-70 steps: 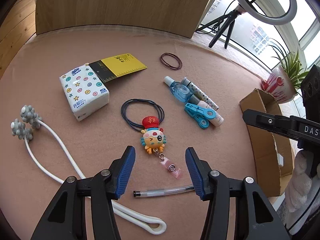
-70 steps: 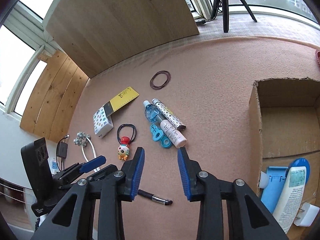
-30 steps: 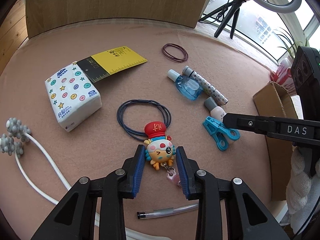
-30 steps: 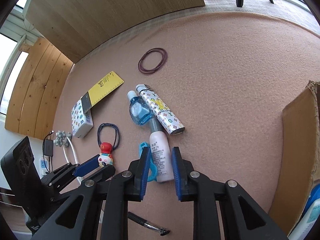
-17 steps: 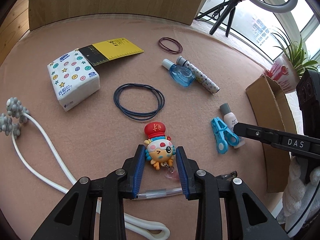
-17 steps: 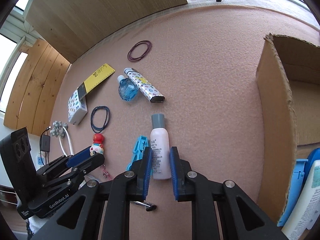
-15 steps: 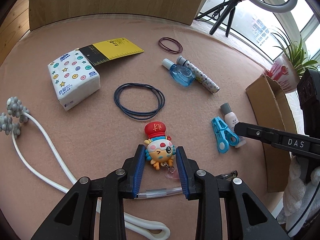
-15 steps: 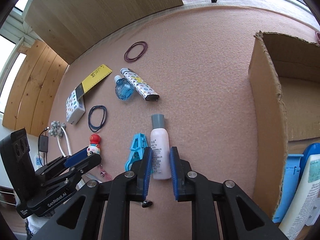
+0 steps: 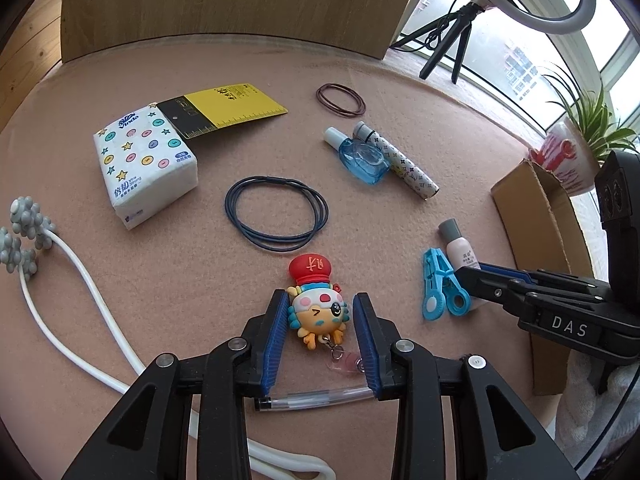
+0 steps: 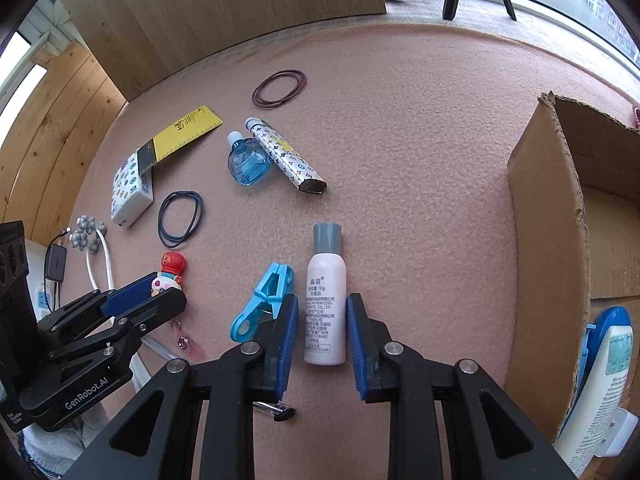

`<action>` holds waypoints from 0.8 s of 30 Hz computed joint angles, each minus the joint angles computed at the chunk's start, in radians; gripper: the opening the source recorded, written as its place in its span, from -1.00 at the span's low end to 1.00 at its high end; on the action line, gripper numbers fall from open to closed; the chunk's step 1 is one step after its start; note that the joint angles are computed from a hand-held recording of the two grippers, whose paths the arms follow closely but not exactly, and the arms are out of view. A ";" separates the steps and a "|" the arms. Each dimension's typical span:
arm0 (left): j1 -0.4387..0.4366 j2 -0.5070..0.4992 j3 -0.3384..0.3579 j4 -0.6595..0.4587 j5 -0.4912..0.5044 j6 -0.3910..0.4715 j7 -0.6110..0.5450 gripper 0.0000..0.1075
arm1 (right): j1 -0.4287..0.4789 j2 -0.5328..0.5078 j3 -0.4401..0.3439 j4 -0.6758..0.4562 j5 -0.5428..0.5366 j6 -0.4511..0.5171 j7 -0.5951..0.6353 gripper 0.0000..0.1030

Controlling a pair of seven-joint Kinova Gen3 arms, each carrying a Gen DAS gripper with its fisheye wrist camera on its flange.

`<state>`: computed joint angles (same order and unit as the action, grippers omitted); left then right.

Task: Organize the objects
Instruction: 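Close the right gripper on the pink bottle while the left gripper grasps the octopus keychain, then carry the pink bottle with the right gripper while the left gripper carries the keychain to the box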

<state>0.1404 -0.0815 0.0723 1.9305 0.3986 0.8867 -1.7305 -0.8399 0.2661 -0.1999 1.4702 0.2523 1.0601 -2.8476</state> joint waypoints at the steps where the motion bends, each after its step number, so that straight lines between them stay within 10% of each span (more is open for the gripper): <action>1: -0.003 -0.001 -0.006 0.004 0.013 -0.001 -0.008 -0.34 | -0.003 -0.003 0.000 0.003 0.003 -0.001 -0.006 -0.65; 24: 0.038 -0.024 0.024 -0.003 -0.062 -0.023 0.118 -0.51 | -0.051 -0.146 -0.078 0.109 0.148 0.009 -0.261 -0.65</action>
